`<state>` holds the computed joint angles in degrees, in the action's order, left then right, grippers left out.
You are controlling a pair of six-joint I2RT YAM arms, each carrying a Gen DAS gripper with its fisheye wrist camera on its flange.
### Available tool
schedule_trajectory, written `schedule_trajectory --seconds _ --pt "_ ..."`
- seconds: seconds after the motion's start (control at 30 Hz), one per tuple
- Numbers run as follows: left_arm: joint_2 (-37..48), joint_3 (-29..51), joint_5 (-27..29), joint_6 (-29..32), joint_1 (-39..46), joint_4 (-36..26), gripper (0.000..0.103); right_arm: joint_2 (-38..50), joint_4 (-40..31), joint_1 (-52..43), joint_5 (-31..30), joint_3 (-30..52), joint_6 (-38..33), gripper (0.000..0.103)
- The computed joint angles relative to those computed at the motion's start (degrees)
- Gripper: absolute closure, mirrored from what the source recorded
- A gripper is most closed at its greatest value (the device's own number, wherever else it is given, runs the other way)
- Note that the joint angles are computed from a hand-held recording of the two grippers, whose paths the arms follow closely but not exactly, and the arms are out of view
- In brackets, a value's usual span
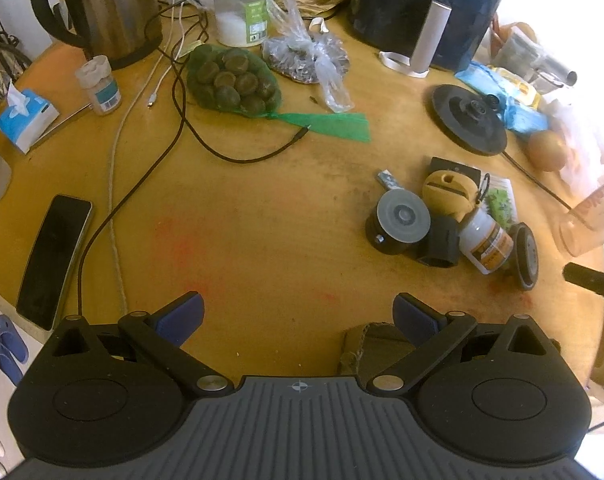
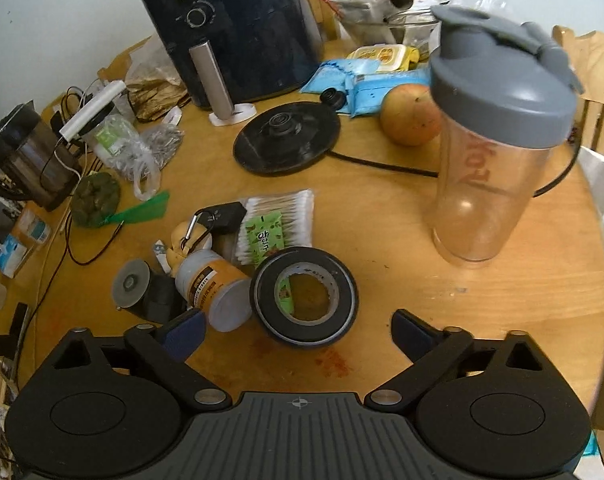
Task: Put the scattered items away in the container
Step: 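Move the right tool toward the clear plastic ring beside the black tape, then close the right tool on the clear plastic ring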
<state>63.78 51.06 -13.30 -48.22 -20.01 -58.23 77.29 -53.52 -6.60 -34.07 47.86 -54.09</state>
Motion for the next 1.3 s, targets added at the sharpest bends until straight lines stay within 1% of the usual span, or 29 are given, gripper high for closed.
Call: schedule_trajectory --seconds 0.17,0.3,0.4,0.53,0.57,0.6,0.67,0.7,0.83,1.2,1.23,1.3 --pt "-0.20 0.09 -0.59 -2.22 -1.75 -0.57 0.000 1.15 4.06 1.12 -1.06 -1.82 -0.81 0.007" --pt "0.06 0.05 -0.59 -3.67 -2.91 -0.99 0.000 1.92 7.57 1.77 -2.25 -3.43 -2.17 0.001" --pt "0.13 0.02 -0.66 -4.88 -3.69 -1.52 0.000 3.78 8.82 2.65 -2.50 -3.44 -2.67 0.000" --pt "-0.04 -0.19 -0.90 -6.53 -4.43 -2.43 0.000 6.71 9.98 4.70 -1.25 -2.64 -0.46 0.001" --pt "-0.23 -0.23 -1.01 -6.90 -4.58 -2.77 0.000 7.39 10.46 5.15 -0.74 -2.54 -0.19 0.003" --pt "-0.31 -0.19 -1.14 -7.34 -4.81 -3.09 0.000 7.93 10.96 5.67 -0.24 -2.47 0.15 0.011" --pt "-0.64 -0.24 -1.47 -8.31 -5.27 -3.74 0.000 9.35 11.43 6.65 0.60 -2.08 0.54 0.021" --pt "-0.74 -0.24 -1.53 -8.69 -5.38 -4.04 0.000 9.94 11.74 6.90 0.64 -1.95 0.74 0.022" --pt "-1.64 -0.66 -1.89 -10.95 -6.18 -5.54 0.000 11.28 13.93 7.99 0.97 -2.05 1.21 0.024" --pt "-3.46 -1.77 -2.71 -16.69 -8.15 -8.22 0.000 14.36 15.78 10.21 1.14 -1.18 0.39 0.024" --pt "-3.56 -1.83 -2.77 -17.12 -8.34 -8.35 0.000 14.87 15.91 10.37 1.08 -0.98 0.36 0.024" --pt "-3.72 -2.07 -2.95 -18.40 -9.12 -8.60 0.000 15.82 16.15 10.59 0.96 -0.57 0.35 0.020"
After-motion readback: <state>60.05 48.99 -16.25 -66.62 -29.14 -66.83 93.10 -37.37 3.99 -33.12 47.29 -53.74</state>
